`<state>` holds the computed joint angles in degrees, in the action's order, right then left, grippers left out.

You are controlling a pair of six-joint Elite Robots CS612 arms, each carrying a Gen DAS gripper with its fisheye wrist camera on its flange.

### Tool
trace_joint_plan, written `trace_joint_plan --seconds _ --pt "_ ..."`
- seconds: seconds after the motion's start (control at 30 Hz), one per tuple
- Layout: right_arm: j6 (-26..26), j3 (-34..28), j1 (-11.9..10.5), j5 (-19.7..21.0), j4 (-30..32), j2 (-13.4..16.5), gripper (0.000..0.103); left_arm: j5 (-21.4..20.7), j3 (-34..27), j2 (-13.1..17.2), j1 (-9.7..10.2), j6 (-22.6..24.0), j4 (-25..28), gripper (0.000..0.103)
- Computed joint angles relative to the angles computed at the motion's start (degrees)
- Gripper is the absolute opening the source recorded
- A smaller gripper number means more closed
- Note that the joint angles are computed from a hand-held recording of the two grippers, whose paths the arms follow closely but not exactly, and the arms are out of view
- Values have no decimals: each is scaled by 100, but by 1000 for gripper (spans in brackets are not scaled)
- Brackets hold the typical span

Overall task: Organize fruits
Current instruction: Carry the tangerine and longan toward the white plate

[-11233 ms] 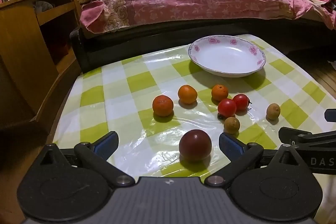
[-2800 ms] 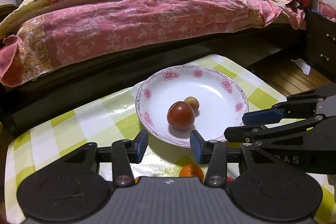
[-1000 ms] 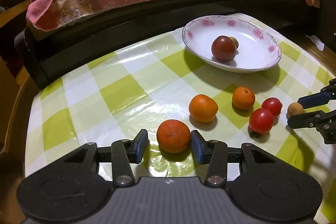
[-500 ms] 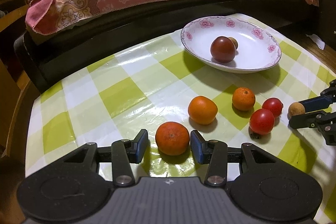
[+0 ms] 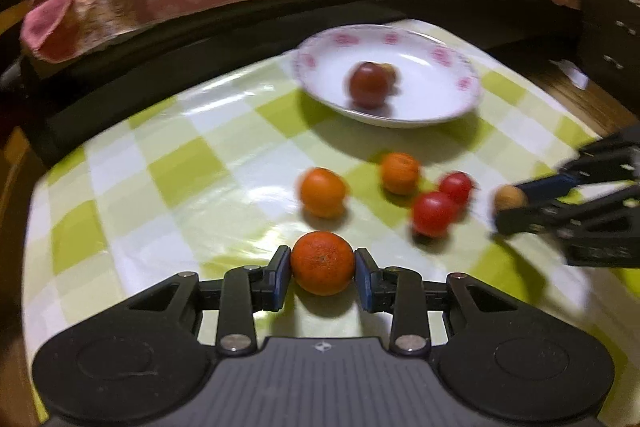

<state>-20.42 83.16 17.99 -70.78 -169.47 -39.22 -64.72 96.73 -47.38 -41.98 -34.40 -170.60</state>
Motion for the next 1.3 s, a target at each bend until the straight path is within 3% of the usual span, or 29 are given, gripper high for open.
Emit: trace_joint_plan --seconds 0.23,0.33,0.73,1.3 --pt "-184 34 30 -2 -19 4 22 -253 -29 39 -119 411 -74 41" --pt "-241 38 39 -27 -69 13 22 -173 -52 62 -147 496 -30 41" --pt "-318 24 60 -101 -25 14 22 -122 -76 62 -158 336 58 41" --pt "-312 64 72 -108 -167 -45 21 29 -276 109 -174 484 -45 41"
